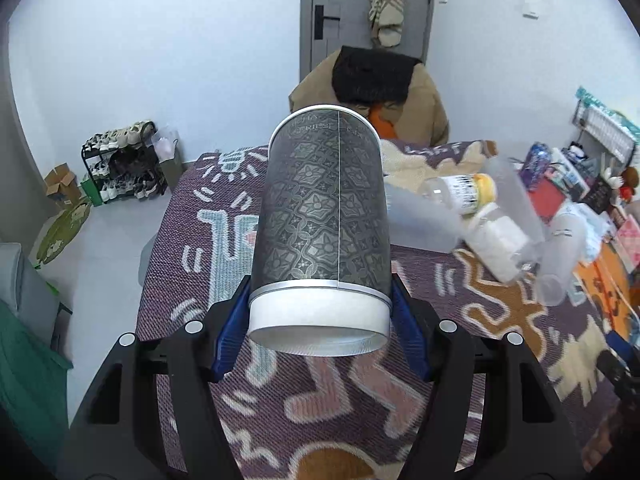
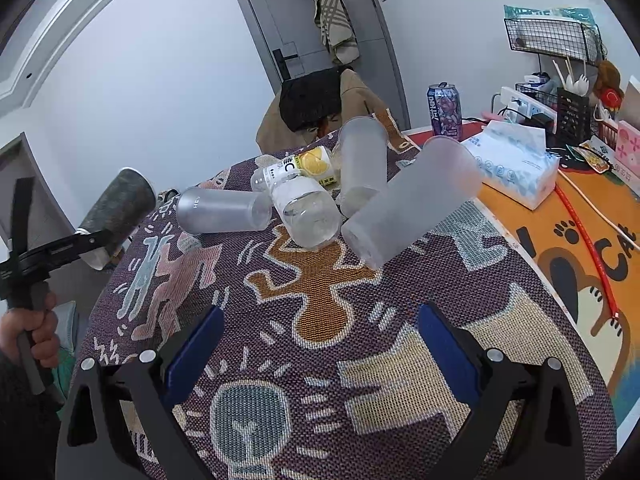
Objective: Flip cup upright
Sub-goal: 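Close the left gripper around the black paper cup's body and lift, then rotate the left gripper to turn the black cup rim-up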
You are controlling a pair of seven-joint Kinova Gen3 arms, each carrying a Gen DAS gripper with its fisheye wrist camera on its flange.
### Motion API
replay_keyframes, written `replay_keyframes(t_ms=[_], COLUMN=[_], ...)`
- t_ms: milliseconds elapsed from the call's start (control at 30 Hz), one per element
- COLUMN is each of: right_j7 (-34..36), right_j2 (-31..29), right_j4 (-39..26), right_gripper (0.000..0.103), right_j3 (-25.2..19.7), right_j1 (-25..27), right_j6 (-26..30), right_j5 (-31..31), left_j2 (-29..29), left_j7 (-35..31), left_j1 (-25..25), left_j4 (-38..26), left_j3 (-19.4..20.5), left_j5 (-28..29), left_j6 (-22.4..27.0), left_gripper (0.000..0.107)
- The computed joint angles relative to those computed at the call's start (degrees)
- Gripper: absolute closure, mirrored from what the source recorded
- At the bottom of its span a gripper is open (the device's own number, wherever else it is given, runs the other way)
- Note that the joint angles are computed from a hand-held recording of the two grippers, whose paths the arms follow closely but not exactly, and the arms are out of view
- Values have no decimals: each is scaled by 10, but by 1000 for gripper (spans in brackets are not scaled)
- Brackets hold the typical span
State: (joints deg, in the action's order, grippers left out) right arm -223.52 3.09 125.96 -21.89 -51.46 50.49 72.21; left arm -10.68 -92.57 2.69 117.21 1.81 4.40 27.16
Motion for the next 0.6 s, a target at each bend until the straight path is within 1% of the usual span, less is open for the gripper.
replay_keyframes(t_ms=[67, 200, 333, 500, 567, 600], right_j7=[0, -5, -17, -21, -28, -32], right_j2=[-5, -17, -35, -56, -67, -72], right_j4=[3, 12, 28, 44, 53, 58], right_gripper=[8, 8, 8, 8, 8, 8], right_j3=[-1, -6, -10, -19, -23, -25], right_j1=[0, 2, 9, 21, 27, 30], right_j6=[1, -1, -19, -43, -56, -64], right_j5=[-5, -12, -15, -19, -20, -20], left_j2=[-25, -74, -109, -123, -116, -111], left_j7=[-13, -17, -13, -8, 4, 5], left_j1=[14, 38, 66, 111, 117, 127], left_j4=[12, 35, 62, 102, 112, 118], left_j3=[-6, -5, -5, 3, 16, 15], left_j5=[16, 39, 68, 106, 115, 124], left_j6=[5, 16, 23, 16, 4, 0], left_gripper=[42, 42, 42, 42, 42, 42])
